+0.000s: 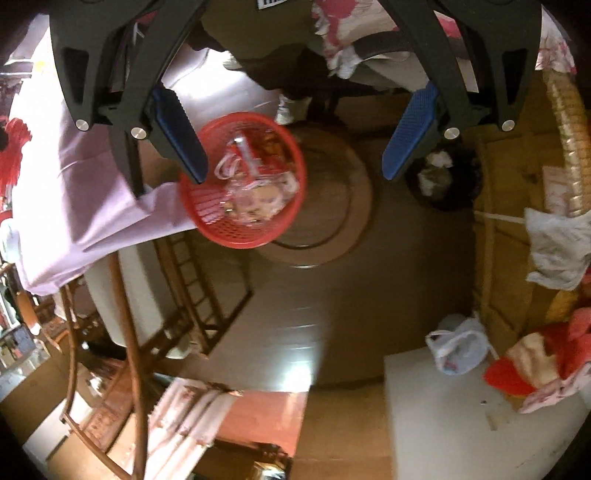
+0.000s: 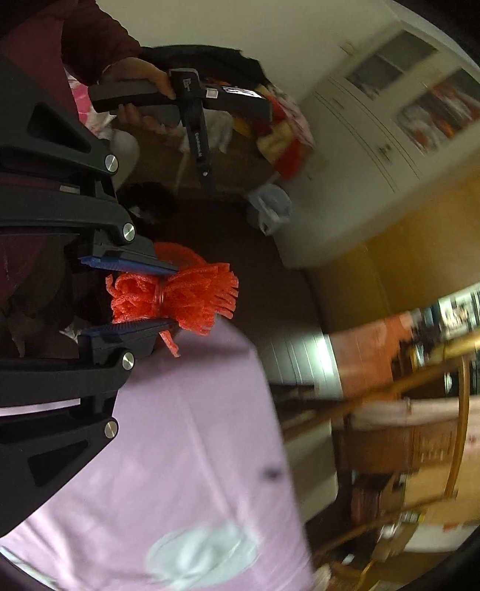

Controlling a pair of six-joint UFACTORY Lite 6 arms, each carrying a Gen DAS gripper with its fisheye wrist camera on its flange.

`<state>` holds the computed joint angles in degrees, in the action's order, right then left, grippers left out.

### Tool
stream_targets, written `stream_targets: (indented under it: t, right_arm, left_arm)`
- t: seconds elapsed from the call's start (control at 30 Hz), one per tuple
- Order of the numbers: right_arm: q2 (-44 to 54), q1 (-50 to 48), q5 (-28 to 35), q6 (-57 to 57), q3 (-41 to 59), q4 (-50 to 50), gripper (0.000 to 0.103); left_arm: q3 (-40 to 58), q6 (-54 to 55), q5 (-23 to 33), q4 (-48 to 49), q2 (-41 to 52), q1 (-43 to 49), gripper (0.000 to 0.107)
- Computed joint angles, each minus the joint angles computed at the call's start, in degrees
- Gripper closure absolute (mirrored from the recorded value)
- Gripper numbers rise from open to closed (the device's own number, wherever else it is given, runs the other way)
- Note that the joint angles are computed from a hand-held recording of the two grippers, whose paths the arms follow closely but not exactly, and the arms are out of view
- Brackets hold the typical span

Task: Collect trash
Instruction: 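Lower the red tassel over the wastebasket and open the right tool, then return both tools to the table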

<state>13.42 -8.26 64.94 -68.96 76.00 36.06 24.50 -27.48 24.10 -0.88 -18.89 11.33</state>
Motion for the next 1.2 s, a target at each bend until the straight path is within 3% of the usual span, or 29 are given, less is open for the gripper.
stream_targets:
  t: [0.03,0.1,0.37,0.77,1.2]
  right_arm:
    - [0.2,1.7,-0.5,0.7,-0.1,-0.1,0.076]
    - [0.8,4.9,-0.9,2.3,0.6,-0.1,0.060]
    - [-0.4,6.3,-2.0,3.4,2.3,0.4,0.052]
    - [3.1,-11.8,0.6,1.4,8.6,2.2,0.050]
    - [9.8,-36.8,5.1,-1.4,15.7,6.1,0.049]
  left_arm:
    - [-1.2,-0.6,0.8,0.9,-1.8,0.7,0.015]
    - [-2.8,0.5,1.5,0.9,-3.8,2.6,0.015]
    - [-2.6,7.2,0.4,-5.0,-3.0,5.6,0.015]
    - [16.5,-1.1,-3.6,-0.2,15.5,-12.3,0.015]
    - [44.2,-4.3,0.2,4.7,36.6,-30.5,0.015]
